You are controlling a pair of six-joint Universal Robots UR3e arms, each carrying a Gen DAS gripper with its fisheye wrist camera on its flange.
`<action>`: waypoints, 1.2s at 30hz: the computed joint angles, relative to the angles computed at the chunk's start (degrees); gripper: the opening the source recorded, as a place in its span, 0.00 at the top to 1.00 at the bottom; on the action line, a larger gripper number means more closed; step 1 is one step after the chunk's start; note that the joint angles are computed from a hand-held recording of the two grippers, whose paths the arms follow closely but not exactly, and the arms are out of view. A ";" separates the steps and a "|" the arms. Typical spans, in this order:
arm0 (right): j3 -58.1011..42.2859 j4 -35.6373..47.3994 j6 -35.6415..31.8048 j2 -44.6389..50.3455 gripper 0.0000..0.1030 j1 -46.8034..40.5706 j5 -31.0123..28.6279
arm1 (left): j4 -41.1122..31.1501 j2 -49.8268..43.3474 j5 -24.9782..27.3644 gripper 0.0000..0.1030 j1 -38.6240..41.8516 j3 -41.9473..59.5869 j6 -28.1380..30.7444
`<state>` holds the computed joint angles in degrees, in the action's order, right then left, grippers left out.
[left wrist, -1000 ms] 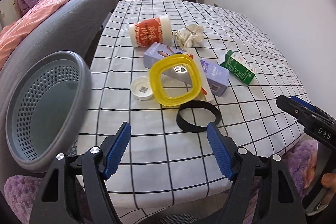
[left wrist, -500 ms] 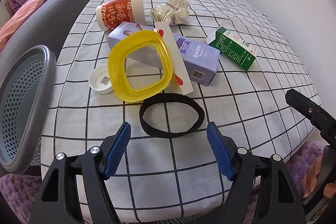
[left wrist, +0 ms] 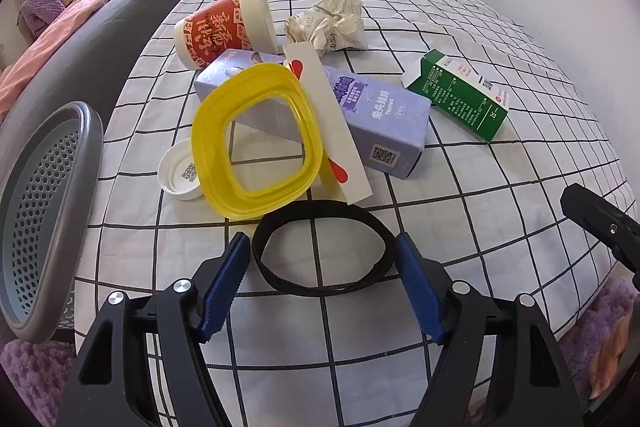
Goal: Collect trash
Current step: 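Grasp the black band with the left gripper and lift it, then grasp the green-white medicine box with the right gripper while the left gripper holds the band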
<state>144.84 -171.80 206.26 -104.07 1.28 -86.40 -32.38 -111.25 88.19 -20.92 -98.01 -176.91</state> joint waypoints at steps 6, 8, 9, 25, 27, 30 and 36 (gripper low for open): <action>-0.20 -0.06 0.20 0.56 0.21 -0.02 0.07 | -0.77 1.94 -2.01 0.60 0.98 -1.44 0.99; -0.30 -0.05 0.26 0.68 0.21 0.20 -0.18 | -0.79 3.23 -2.64 0.61 1.32 -2.58 1.46; -0.37 0.03 0.23 0.68 0.21 0.27 -0.29 | -0.49 4.07 -2.74 0.61 1.46 -3.39 1.76; -9.61 4.76 -6.57 6.44 0.21 -0.27 2.07 | 1.32 16.07 -4.22 0.61 7.72 -8.55 2.35; -12.35 5.66 -9.02 8.72 0.21 -1.03 2.58 | 1.67 16.51 -4.33 0.61 8.45 -8.24 2.14; -17.25 7.42 -12.57 13.27 0.21 -2.27 3.35 | 1.87 16.58 -4.36 0.61 9.58 -7.81 1.74; -25.98 10.85 -17.46 21.75 0.21 -2.62 3.34 | 2.10 15.56 -3.85 0.61 11.12 -7.39 0.86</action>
<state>118.87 -160.95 188.80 -82.32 -1.34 -83.05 -30.28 -95.69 84.34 -9.80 -105.40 -176.05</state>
